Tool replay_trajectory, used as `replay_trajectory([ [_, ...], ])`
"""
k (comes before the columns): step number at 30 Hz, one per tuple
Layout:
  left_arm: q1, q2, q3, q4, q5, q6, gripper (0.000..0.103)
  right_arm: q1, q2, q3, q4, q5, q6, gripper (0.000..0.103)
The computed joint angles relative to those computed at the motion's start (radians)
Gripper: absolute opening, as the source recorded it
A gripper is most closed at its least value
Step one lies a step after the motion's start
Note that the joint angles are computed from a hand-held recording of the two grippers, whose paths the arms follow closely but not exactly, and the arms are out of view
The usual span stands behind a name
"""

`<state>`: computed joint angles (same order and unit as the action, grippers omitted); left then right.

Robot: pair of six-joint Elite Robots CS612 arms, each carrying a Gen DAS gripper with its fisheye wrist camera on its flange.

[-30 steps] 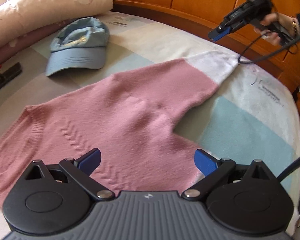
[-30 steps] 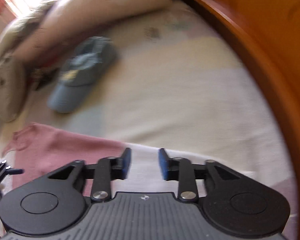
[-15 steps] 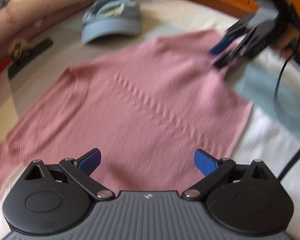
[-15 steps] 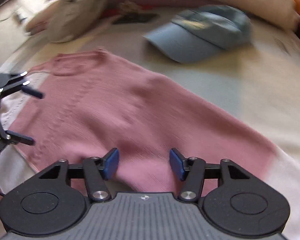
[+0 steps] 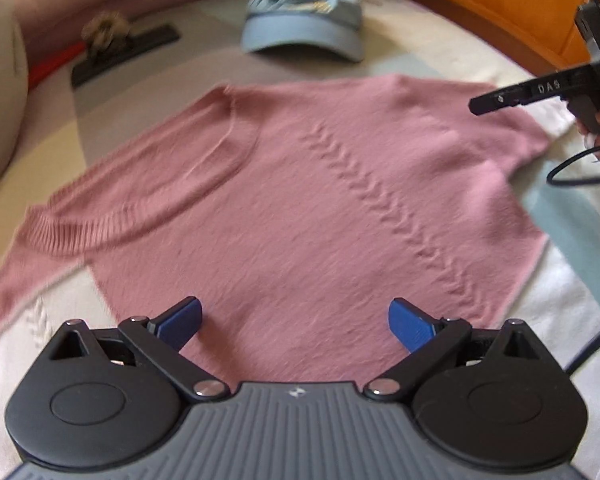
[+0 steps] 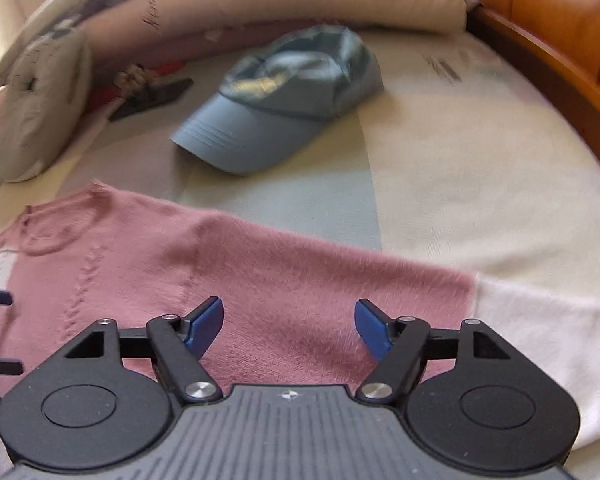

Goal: Fold clothes

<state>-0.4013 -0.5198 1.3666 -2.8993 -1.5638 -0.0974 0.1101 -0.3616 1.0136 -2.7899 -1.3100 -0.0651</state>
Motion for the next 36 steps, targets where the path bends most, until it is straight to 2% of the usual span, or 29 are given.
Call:
replay_trajectory([
  [1,0.002,0.001,0.003,-0.004,0.000,0.000,0.099,0.002,0.009,-0.015,0.025,-0.013,0.019,0.079],
  [4,0.000,-0.001,0.009,-0.015,0.006,-0.006,0.100,-0.001,0.006,-0.001,-0.008,0.006,0.045,0.089],
  [10,-0.001,0.002,0.002,-0.005,0.014,-0.031,0.100,0.009,0.003,-0.005,0.023,-0.032,-0.025,0.095],
  [24,-0.001,0.004,-0.006,0.009,0.015,-0.030,0.100,0.002,0.013,-0.028,0.051,0.015,-0.009,0.096],
  [25,0.000,0.003,-0.005,0.010,0.013,-0.027,0.100,-0.004,0.010,-0.026,0.058,0.040,-0.009,0.096],
  [29,0.002,0.002,-0.003,0.009,0.008,-0.016,0.100,-0.061,-0.013,0.028,0.006,0.210,0.119,0.096],
  [31,0.000,0.002,-0.002,0.007,0.012,-0.016,0.100,-0.087,-0.028,0.069,-0.060,0.196,0.200,0.096],
  [33,0.000,0.001,-0.003,0.013,0.015,-0.017,0.100,-0.107,-0.042,0.102,-0.098,0.121,0.250,0.096],
  [36,0.001,0.001,-0.006,0.022,0.011,-0.014,0.100,-0.145,-0.059,0.144,-0.148,0.058,0.304,0.096],
])
